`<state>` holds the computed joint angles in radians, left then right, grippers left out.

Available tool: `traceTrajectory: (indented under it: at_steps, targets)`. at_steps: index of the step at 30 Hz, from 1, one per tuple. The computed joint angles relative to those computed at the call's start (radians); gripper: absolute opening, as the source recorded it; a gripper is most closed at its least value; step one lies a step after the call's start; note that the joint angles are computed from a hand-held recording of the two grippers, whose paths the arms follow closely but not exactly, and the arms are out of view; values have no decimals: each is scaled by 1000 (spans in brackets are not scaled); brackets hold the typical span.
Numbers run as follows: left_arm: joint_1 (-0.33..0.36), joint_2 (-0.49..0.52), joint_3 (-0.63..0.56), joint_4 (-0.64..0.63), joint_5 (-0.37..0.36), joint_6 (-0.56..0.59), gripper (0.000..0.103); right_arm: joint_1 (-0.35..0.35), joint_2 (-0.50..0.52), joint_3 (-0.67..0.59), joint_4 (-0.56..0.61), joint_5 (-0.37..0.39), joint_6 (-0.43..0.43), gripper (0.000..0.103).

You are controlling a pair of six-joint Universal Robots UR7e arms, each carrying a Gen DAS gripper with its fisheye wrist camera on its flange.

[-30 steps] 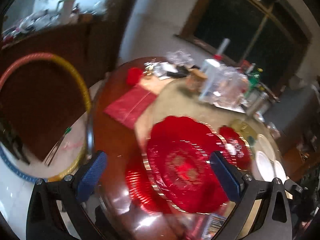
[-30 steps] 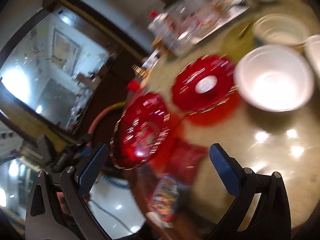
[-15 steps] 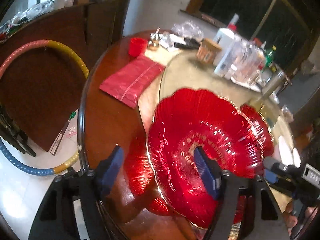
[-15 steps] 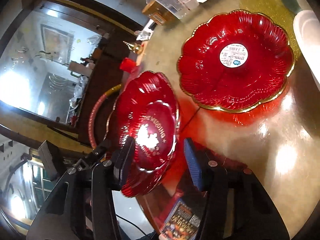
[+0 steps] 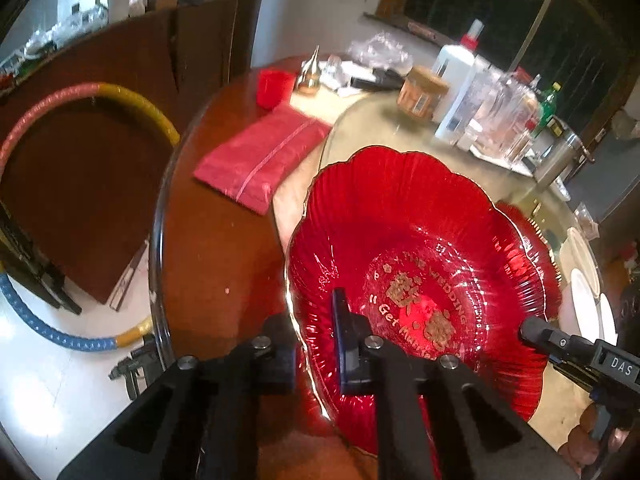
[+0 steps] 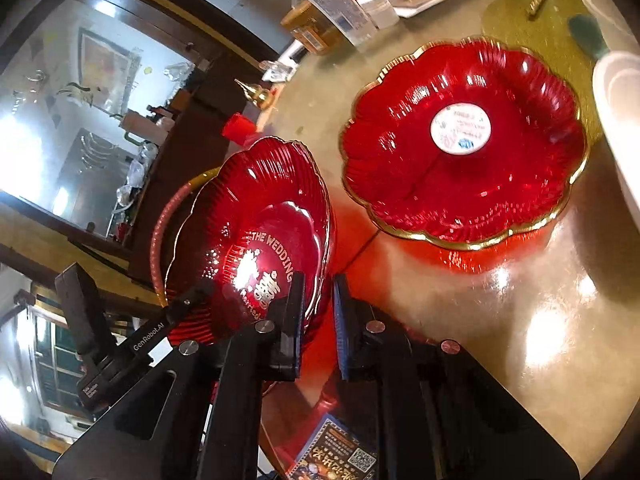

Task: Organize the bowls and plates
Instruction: 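Grasp the smaller red plate's rim with the right tool while the left tool holds the larger plate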

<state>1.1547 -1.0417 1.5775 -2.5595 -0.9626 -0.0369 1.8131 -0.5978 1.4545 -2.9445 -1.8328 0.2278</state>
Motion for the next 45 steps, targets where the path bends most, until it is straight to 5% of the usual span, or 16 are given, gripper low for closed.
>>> traceTrajectory:
  at_steps: [5, 17, 19, 21, 22, 23, 25, 32, 38, 42, 45]
  targets:
    - [-1, 9, -9, -31, -9, 18, 13, 24, -6, 1, -25, -38, -60, 13]
    - [21, 38, -34, 56, -2, -31, 16, -3, 3, -13, 50, -24, -2, 13]
    - [21, 36, -39, 77, -5, -46, 22, -5, 0, -9, 48, -13, 2, 14]
    - [18, 27, -34, 63, -16, -51, 55, -6, -1, -7, 37, -9, 7, 18]
    - [14, 17, -19, 28, -17, -48, 66, -8, -2, -2, 15, 1, 2, 32]
    - [9, 8, -3, -13, -10, -45, 82, -10, -5, 9, -15, 17, -6, 64]
    - [-9, -11, 39, -129, 36, -26, 83, -3, -7, 25, -72, 3, -8, 88]
    - [-20, -50, 84, -287, 53, -23, 83, 19, -38, 74, -182, -53, -17, 88]
    - [-42, -72, 109, -559, -19, 57, 86, 21, -109, 193, -356, -56, 19, 88]
    - [-64, -38, 27, -451, -116, 98, 87, 17, -157, 267, -454, -54, 54, 88]
    - [-90, 27, -90, -211, -176, 122, 87, -2, -183, 291, -440, -23, 108, 88]
